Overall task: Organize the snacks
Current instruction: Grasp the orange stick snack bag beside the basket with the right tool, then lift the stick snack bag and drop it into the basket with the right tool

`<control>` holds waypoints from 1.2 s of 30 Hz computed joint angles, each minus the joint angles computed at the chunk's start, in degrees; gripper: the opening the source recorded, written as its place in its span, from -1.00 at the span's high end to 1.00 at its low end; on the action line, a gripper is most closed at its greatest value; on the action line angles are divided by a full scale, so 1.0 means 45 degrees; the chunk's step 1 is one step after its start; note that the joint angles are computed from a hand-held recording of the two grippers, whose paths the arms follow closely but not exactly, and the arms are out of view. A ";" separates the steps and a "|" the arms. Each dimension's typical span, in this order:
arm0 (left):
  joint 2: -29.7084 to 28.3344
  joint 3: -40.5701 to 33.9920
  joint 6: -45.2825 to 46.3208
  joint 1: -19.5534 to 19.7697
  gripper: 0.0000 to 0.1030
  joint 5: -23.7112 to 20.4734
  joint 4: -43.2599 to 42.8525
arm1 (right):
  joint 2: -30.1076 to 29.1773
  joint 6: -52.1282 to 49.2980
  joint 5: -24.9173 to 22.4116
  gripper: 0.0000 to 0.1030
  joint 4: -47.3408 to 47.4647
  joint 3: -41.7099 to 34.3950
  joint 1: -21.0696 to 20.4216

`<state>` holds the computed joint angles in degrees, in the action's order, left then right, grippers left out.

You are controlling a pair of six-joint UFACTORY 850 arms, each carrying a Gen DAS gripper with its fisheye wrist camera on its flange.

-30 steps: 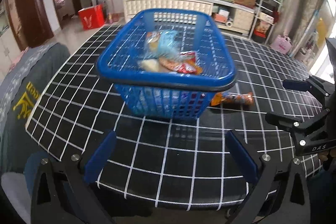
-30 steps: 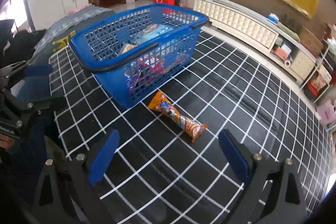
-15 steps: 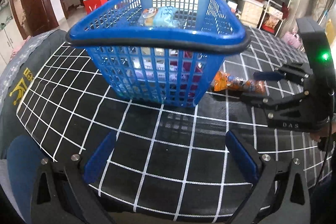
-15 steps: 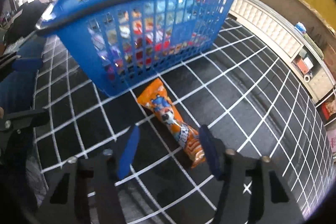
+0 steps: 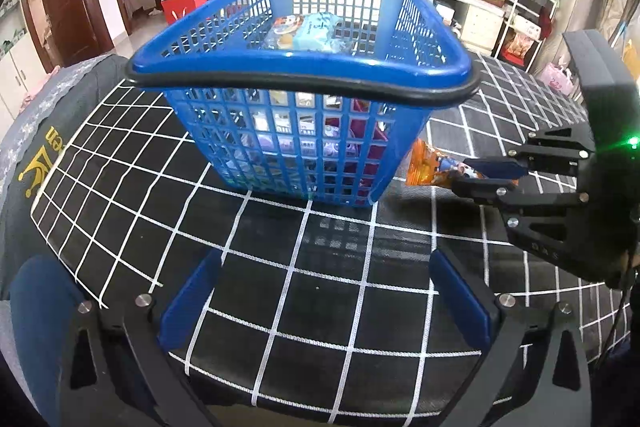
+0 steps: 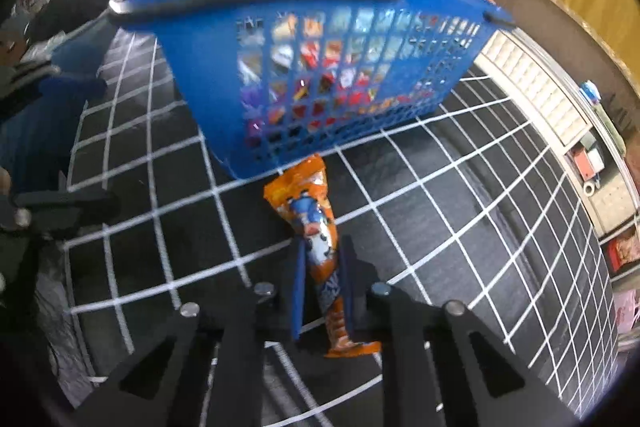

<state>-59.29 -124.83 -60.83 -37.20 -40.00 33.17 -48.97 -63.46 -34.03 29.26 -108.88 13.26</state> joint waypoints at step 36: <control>0.3152 0.2266 0.0897 0.1026 -1.00 0.2818 0.1950 | 0.3530 0.1881 0.2208 0.64 0.2317 0.1563 0.0897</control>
